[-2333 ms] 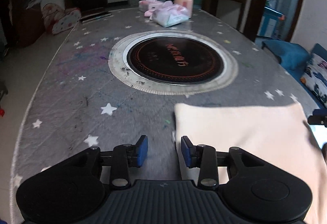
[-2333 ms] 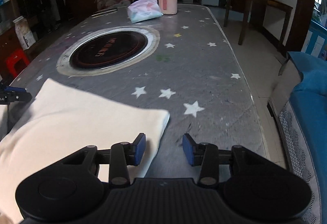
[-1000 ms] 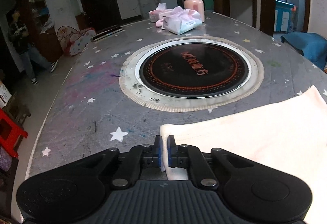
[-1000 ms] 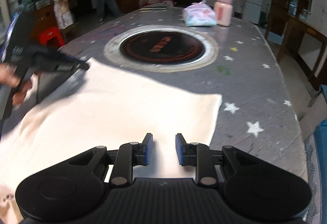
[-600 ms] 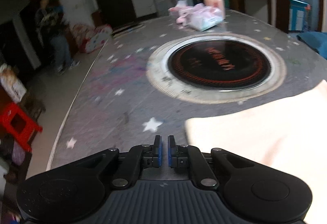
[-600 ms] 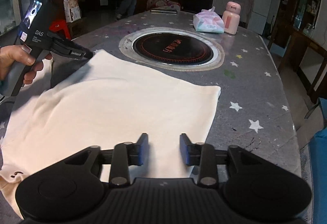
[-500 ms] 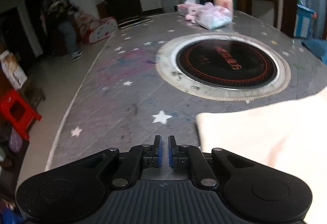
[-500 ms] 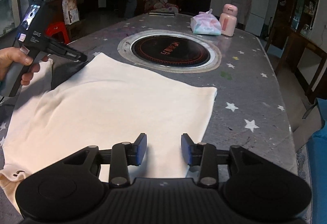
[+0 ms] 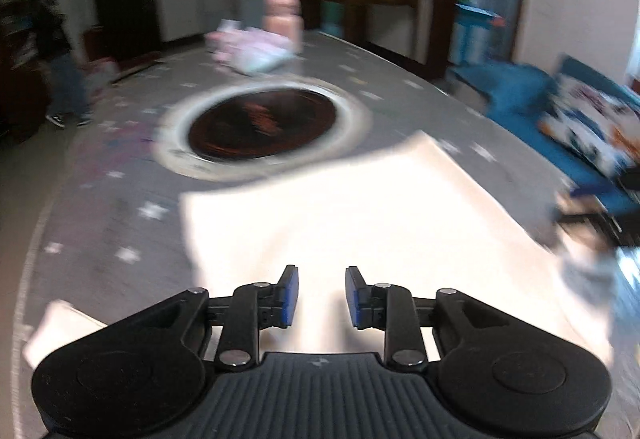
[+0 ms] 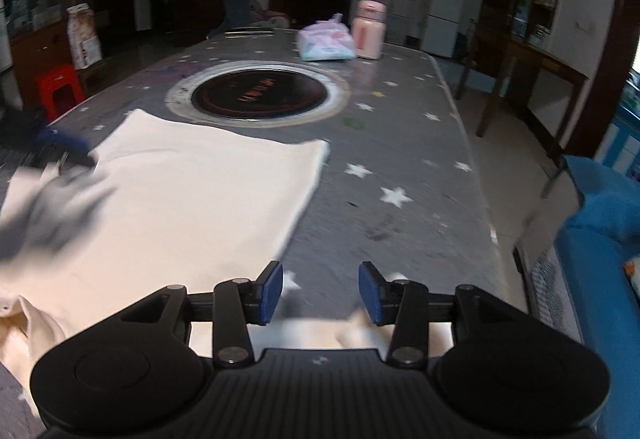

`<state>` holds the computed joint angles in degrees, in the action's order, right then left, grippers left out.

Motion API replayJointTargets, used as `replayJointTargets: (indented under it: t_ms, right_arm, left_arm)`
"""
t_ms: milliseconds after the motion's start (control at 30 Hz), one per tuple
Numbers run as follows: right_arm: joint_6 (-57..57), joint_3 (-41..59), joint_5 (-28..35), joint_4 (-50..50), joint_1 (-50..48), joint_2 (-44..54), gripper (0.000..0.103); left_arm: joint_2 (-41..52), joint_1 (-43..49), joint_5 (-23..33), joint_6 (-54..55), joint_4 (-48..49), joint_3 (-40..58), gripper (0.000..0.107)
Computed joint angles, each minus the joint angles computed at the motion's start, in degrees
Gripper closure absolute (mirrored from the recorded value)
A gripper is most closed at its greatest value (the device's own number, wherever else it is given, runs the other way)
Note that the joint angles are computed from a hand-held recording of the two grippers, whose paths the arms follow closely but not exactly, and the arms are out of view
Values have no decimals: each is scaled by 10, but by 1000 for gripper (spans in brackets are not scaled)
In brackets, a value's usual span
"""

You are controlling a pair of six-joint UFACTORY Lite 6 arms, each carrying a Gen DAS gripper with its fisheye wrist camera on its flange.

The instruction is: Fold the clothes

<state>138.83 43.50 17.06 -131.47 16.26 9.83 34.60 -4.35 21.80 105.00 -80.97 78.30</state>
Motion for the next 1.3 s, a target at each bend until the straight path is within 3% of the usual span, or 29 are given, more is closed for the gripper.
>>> replayJointTargets:
  t_ms: [167,333,600,800,867,967,1067,1133,1200,1233,1300]
  right_arm:
    - [18,-52,16,-9,-18,-39,61]
    - [48,-110,33,-23,-45,-77,61]
    - [70,-166,36,-50,-66,-109,61]
    - [98,-127,58,-92,-61,-47,61]
    - [83,-108,73,-79,-53,-17,82]
    - [93,-102,84,-75,-63,-12,100]
    - [77,-141,122,-32,-76,-60,100]
    - [18,-150,147,54,-86,-74,99]
    - [-41,-160,180,126,-84,-87,90]
    - [-53,-169,191,139,-87,-98,80]
    - [-46,-192,174,123,-100,-135,77]
  left_arm:
    - [-39,-29,-3,161,-125,-105,78]
    - [-62,-29,2,279,-228,-169,70]
    - [-62,-22,6,272,-222,-168,65]
    - [-64,-24,1,282,-239,-174,62]
    - [-66,-25,0,284,-241,-176,61]
    - [-67,-24,0,291,-246,-179,61]
    - [-69,-20,6,302,-252,-184,60]
    - [-68,-19,8,310,-258,-186,59]
    - [-68,-18,9,311,-258,-186,59]
    - [-69,-18,9,311,-257,-187,58]
    - [-70,-17,10,311,-258,-189,57]
